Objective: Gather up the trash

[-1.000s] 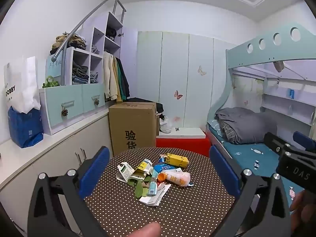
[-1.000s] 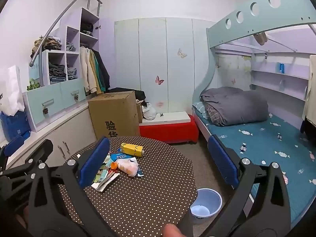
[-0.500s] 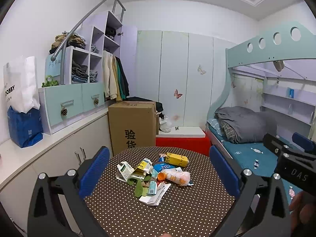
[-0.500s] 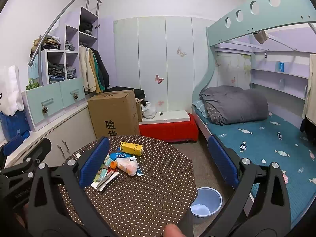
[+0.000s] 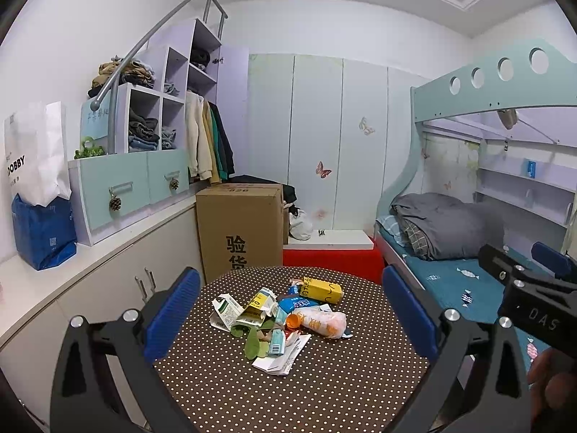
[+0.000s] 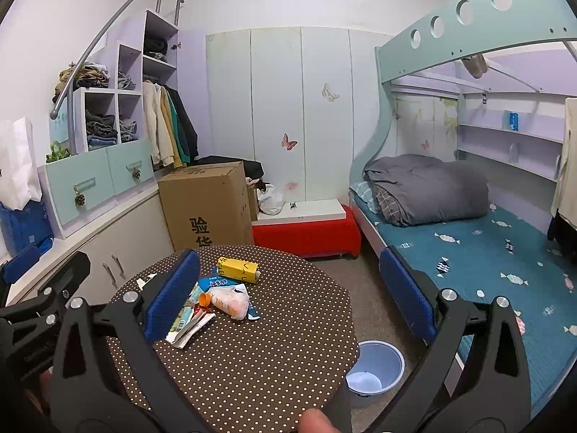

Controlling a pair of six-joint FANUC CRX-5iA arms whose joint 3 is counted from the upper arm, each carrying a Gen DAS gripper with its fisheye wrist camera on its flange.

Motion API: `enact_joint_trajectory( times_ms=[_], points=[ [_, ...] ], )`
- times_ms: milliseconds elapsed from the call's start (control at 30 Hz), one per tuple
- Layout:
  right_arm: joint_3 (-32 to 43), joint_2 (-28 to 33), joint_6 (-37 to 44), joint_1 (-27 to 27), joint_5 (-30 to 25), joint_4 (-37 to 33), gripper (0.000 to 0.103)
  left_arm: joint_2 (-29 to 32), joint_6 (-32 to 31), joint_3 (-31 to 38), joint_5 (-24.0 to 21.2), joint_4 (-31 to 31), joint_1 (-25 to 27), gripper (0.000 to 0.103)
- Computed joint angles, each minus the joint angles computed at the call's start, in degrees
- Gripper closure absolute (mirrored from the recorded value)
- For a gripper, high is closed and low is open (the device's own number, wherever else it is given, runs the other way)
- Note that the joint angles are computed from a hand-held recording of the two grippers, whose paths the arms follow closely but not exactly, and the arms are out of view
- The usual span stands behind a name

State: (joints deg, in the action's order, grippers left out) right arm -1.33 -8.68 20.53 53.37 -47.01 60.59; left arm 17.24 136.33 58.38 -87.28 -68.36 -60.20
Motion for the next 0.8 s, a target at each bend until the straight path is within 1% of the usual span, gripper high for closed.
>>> enact_joint_trajectory(
  times_ms=[500, 667, 800],
  points=[
    [-0.32, 0.45, 0.02, -0.36, 0.54, -0.87, 0.006, 0.01, -0.07, 0.03, -0.28, 1.14, 0.81, 0.004],
    [0.04, 0.77, 1.4, -0.44, 0.23, -2.4, 0.006, -0.18, -0.01, -0.54, -0.1, 3.02, 2.1, 0.004],
    [1.02, 2.11, 3.37, -0.86, -0.18, -4.58, 0.006, -0.83, 0.83, -2.37, 0.2, 5.96, 4.32, 0.004]
  ],
)
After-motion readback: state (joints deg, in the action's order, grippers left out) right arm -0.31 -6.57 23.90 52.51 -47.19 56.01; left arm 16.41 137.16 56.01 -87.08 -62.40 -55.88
